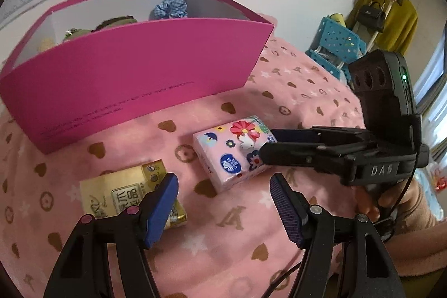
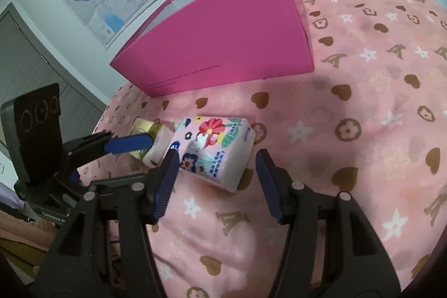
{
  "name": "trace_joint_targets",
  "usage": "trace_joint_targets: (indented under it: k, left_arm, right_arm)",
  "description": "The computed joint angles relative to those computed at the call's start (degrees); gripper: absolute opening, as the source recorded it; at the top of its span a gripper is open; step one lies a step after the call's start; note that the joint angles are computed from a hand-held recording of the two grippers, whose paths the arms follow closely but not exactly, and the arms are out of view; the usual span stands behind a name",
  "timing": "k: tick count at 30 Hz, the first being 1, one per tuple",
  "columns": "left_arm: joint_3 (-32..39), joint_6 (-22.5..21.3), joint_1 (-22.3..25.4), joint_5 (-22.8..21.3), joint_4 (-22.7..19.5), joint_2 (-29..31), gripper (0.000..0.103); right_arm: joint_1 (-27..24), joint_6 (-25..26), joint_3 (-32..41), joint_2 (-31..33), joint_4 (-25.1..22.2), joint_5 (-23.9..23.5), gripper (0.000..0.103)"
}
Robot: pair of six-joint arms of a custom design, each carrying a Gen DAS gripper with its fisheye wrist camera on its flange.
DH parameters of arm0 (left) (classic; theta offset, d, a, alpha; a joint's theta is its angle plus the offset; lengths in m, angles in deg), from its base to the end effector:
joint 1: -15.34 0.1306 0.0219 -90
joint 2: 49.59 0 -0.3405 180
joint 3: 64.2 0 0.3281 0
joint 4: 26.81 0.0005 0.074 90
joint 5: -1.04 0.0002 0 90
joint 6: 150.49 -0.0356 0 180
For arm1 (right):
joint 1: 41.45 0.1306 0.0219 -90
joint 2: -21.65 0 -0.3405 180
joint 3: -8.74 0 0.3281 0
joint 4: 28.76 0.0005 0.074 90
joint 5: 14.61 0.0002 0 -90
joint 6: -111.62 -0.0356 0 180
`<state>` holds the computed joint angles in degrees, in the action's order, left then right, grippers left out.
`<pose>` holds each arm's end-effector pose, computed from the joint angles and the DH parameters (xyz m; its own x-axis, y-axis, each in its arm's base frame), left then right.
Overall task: Organize soft objects
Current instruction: 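Reach the right tool to the floral tissue pack on the bed, then grasp the floral tissue pack with the right tool and lift, then carry the floral tissue pack into the box and open the right tool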
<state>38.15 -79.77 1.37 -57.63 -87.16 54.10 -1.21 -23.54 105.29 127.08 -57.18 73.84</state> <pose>0.4611 -0.1343 0.3617 -0.6593 0.4547 -0.5988 0.7026 0.6561 -0.2755 0.3995 0.3387 0.3416 -0.7957 0.2552 -0.5493 -0.1389 0.8058 0.5756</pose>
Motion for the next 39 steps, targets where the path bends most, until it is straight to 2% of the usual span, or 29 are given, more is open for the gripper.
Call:
trace_joint_targets:
  k: [2,4,6,7,9,15,23,30,35,39]
  left_arm:
    - [1.9,-0.6,-0.2,0.4,-1.5,1.6,0.070]
    - [3.6,-1.1,-0.6,0.2,-3.5,3.4,0.065]
    - [4.6,-1.8,-1.0,0.2,-4.9,4.5,0.046]
    - [4.8,-1.9,-1.2,0.1,-5.3,4.8,0.043]
    - [4.7,-1.4,-1.6,-0.5,-4.8,4.8,0.043]
    - [4.5,-0.8,-1.8,-0.3,-3.2,3.1,0.043]
    - [9.8,-0.3,-2.0,0.6,-1.5,2.0,0.043]
    - [21.2,0.3,-2.6,0.4,-2.8,6.8,0.044]
    - [33.7,2.1,-3.0,-0.4,-7.3,14.7,0.044]
    - [40.5,3.2,-3.0,-0.3,-11.0,19.2,0.044]
  right_arm:
    - [0.0,0.2,0.6,0.5,0.0,-0.4,0.059]
    - [-0.1,0.2,0.7,0.9,0.5,-0.9,0.059]
    - [-0.3,0.0,0.9,1.3,0.8,-1.2,0.058]
    - [-0.5,-0.2,0.6,1.3,1.6,-1.7,0.058]
    - [-0.9,-0.3,0.0,1.3,3.2,-3.3,0.055]
    - [-0.9,1.2,1.8,1.5,1.0,-1.5,0.048]
    - [-2.0,5.0,5.0,-0.8,-0.2,0.5,0.048]
    - [-4.1,9.4,11.7,0.1,-2.8,2.6,0.048]
    - [-6.6,10.7,18.2,3.6,-5.6,2.3,0.048]
    - [-8.4,10.3,22.3,6.4,-7.3,0.5,0.048]
